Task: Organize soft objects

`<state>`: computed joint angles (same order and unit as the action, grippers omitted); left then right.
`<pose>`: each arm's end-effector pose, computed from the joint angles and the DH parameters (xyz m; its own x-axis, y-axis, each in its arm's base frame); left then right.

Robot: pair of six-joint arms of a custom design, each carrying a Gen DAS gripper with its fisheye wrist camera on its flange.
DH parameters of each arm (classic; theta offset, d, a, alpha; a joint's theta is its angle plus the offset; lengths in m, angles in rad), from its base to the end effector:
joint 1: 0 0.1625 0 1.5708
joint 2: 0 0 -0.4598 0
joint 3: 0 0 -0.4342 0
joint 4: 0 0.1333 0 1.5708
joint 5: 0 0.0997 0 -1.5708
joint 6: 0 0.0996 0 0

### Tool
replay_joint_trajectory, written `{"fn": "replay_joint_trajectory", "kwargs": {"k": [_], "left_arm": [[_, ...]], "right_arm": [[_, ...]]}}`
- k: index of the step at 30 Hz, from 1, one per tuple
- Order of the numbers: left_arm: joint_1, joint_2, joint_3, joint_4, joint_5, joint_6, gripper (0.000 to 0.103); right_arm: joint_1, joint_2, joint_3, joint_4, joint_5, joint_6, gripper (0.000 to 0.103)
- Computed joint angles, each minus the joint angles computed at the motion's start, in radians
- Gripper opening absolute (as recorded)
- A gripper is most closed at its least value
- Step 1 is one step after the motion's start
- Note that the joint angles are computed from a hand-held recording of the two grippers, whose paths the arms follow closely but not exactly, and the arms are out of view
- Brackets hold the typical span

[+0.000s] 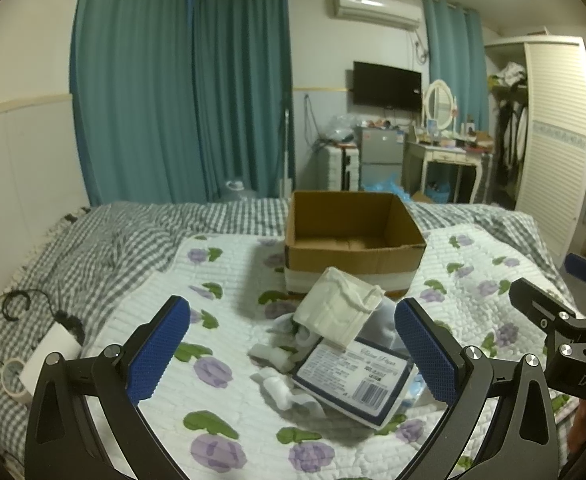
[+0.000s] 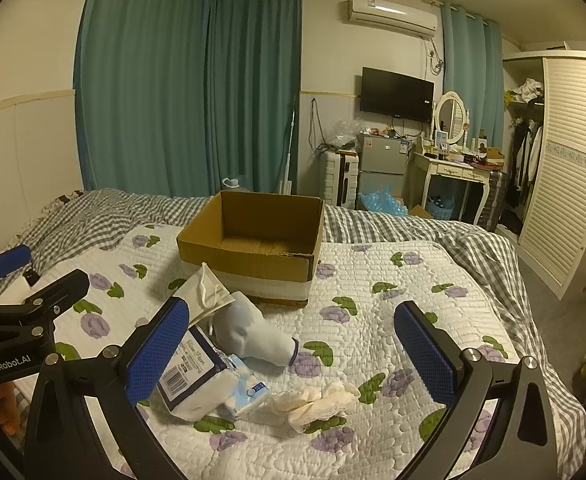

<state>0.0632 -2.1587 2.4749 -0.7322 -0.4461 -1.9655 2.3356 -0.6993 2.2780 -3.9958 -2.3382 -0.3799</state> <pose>-0.1442 -0.2327 0.3015 -0.6785 -0.2092 -0.7042 0.5800 0.4358 -0.6883 0.3705 -0.2934 0.0514 -0.6464 -0.2918 0.7050 -0.7522 0.3984 -0.5248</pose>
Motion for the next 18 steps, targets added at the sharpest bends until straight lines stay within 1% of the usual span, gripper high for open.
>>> {"fn": "replay_joint_trajectory", "kwargs": {"k": [18], "left_arm": [[-0.007,-0.008,-0.001,0.016,-0.01,-0.007,0.103]], "right_arm": [[0.0,0.002,0.005,-0.003,-0.004,-0.006,0.103]]}}
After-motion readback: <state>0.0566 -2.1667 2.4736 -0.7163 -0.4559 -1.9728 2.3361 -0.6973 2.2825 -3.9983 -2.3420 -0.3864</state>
